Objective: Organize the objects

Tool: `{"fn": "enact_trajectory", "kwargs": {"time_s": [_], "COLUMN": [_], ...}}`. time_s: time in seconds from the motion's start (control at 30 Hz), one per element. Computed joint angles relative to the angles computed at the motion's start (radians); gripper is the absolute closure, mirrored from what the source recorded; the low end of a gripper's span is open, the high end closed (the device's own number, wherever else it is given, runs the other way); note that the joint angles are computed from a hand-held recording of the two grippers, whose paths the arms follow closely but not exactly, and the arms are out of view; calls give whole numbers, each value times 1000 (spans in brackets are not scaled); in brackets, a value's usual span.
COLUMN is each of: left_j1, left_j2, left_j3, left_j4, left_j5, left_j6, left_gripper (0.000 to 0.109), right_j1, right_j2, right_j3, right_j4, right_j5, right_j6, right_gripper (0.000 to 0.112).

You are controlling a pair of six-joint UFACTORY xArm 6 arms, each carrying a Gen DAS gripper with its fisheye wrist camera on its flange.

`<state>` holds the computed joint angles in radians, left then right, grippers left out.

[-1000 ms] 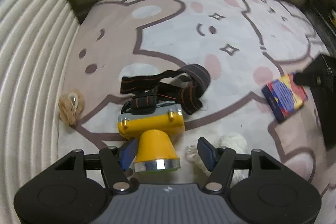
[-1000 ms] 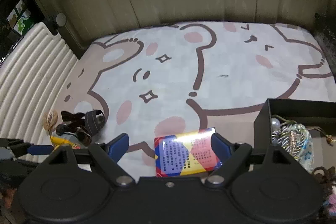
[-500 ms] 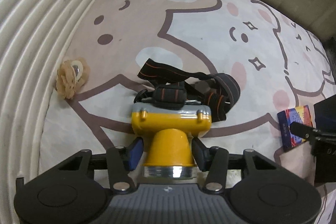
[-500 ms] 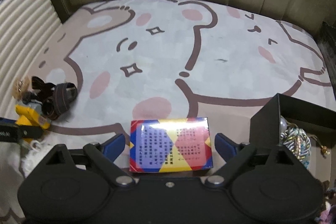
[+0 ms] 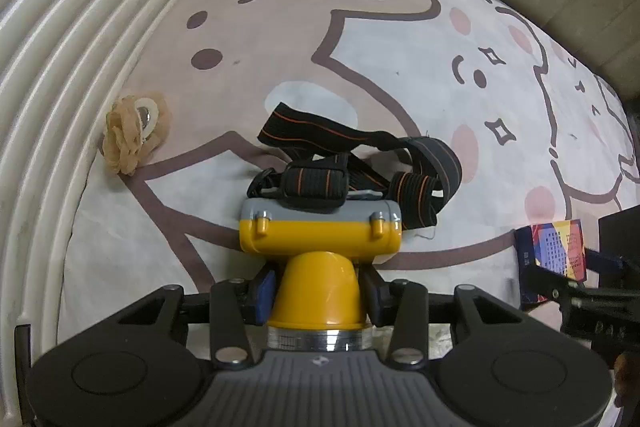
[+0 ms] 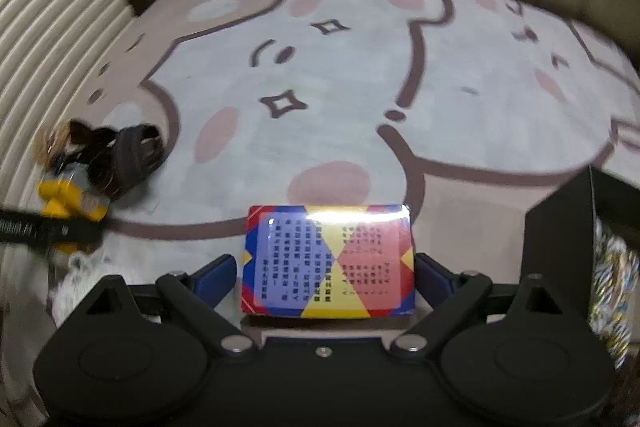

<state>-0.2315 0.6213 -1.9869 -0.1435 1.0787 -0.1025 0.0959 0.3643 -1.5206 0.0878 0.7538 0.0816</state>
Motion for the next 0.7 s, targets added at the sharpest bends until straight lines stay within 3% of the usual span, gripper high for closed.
{"fn": "enact_trajectory", "kwargs": {"time_s": [0.13,0.3,0.7], "left_j1": [-10,-11,-31], "left_j2": [-8,-33,-155], "left_j3": [3,33,151], "left_j4": [48,80,122], "left_j5": [-7,-48,-195], "left_j6": [15,24,7], "left_gripper": [64,64,64], "right_j1": [4,14,0], "right_j2": [26,40,-97], "right_j3": [-39,-84,32], "right_j4": [-36,-53,22], "right_j5": [25,82,-86], "right_j6": [67,13,-3], "right_gripper": [20,22,22]}}
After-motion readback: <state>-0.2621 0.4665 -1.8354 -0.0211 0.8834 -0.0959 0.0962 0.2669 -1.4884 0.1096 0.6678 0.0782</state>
